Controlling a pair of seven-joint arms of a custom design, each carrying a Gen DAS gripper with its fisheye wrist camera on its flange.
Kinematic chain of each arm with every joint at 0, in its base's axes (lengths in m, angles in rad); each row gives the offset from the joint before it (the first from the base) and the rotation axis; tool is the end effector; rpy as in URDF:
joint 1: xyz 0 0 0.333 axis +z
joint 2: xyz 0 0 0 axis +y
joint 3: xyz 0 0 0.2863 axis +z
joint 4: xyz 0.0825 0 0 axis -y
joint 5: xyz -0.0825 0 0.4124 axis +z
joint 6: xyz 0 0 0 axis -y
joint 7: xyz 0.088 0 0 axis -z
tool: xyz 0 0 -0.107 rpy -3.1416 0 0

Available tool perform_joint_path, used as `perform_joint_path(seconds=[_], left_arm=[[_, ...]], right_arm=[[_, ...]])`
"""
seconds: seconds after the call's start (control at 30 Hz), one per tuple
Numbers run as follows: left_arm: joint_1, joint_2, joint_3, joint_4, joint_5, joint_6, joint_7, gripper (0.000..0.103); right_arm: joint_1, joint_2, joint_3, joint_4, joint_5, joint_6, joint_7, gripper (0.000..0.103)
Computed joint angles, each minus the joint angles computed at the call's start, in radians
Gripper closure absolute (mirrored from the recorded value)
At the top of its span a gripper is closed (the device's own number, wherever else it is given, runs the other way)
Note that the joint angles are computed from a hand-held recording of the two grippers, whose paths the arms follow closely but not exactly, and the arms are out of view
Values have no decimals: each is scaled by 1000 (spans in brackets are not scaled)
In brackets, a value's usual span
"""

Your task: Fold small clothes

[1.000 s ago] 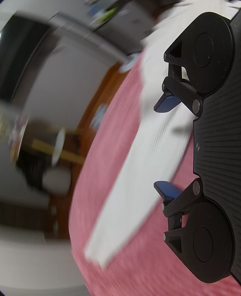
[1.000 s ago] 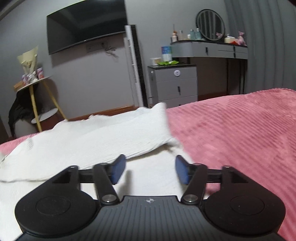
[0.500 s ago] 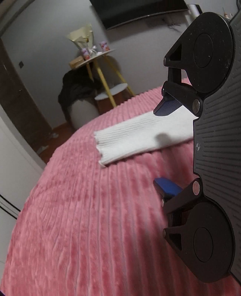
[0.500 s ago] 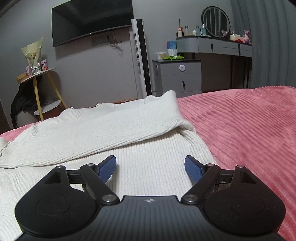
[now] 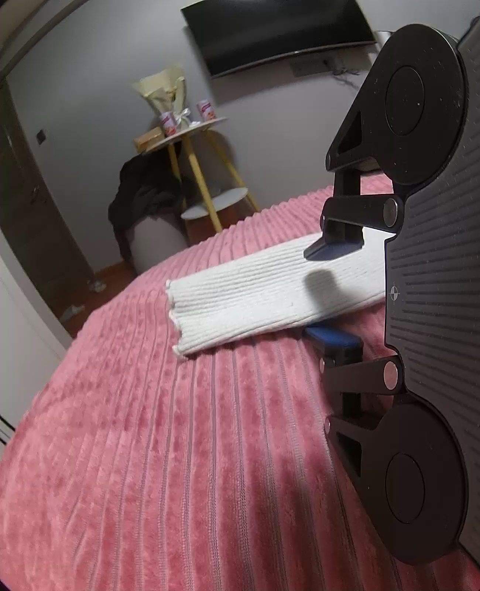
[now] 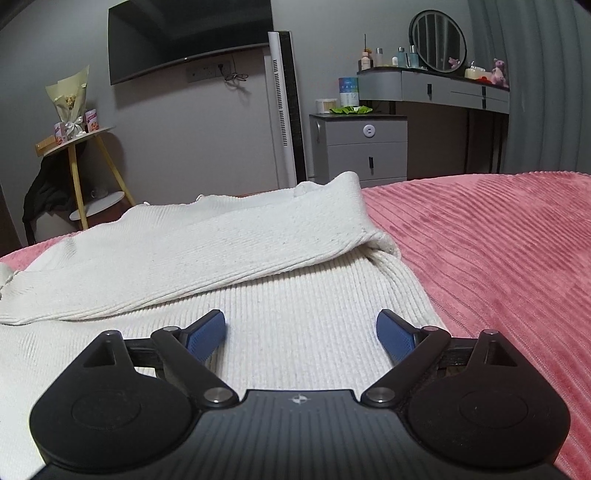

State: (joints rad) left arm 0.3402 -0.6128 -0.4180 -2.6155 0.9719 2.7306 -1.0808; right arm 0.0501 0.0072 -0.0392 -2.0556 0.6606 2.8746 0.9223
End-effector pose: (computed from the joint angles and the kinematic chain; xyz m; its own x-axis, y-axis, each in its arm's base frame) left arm 0.4471 -0.0643 0.4512 0.6102 -0.0499 0.7907 0.3370 -0.8869 -0.3160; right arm 0.6199 -0.0280 0.4763 0.1375 -0.9854 -0.1006 -0.6471 -0.0125 -0.7623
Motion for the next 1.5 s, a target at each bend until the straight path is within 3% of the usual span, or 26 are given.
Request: perform_joint_path(seconds=[0.07, 0.1, 0.13, 0.27, 0.43, 0.5, 0.67, 0.77, 0.83, 0.9, 1.03, 1.17, 1.27, 1.4, 1.5], left_arm=[[28, -3, -6, -3, 26, 45, -62, 75], [31, -3, 1, -6, 27, 65, -66, 93], [29, -5, 8, -6, 23, 71, -49, 95], [-17, -3, 35, 26, -12, 27, 149, 94], [-62, 39, 13, 156, 18, -37, 429, 95], [-106, 109, 1, 259, 39, -73, 602, 95], [-216, 360, -75, 537, 162, -108, 855, 94], [-294, 551, -114, 690, 186, -167, 957, 83], [-351, 652, -125, 764, 161, -231, 1003, 39], [-402, 701, -125, 803, 133, -308, 1025, 26], [-491, 669, -111, 778, 73, -475, 939, 24], [-530, 588, -57, 712, 13, -549, 865, 21], [-551, 535, -3, 638, 7, -526, 781, 21], [-585, 540, 71, 621, -91, -487, 821, 21], [-602, 529, 107, 586, -87, -409, 815, 21]], right_arm=[[0, 1, 0, 2, 5, -3, -4, 12], [-1, 2, 0, 3, 8, -5, -6, 12], [-1, 4, 0, 6, 11, -8, -8, 12], [-3, 3, 1, 8, 29, -13, -16, 12], [-6, 4, 0, 15, 75, -27, -44, 12], [-8, 3, -2, 19, 100, -37, -55, 12], [-8, 2, -2, 19, 107, -41, -56, 12], [-9, 0, -3, 20, 120, -49, -59, 12], [-11, 0, -5, 25, 143, -63, -70, 12], [-14, 1, -8, 32, 171, -78, -84, 12], [-19, 4, -9, 45, 190, -105, -89, 14], [-29, 3, -16, 80, 205, -205, -48, 34], [-41, 11, -23, 134, 241, -350, 11, 38], [-67, 82, -21, 260, 303, -626, 90, 43], [-64, 118, 9, 308, 291, -697, 116, 44]])
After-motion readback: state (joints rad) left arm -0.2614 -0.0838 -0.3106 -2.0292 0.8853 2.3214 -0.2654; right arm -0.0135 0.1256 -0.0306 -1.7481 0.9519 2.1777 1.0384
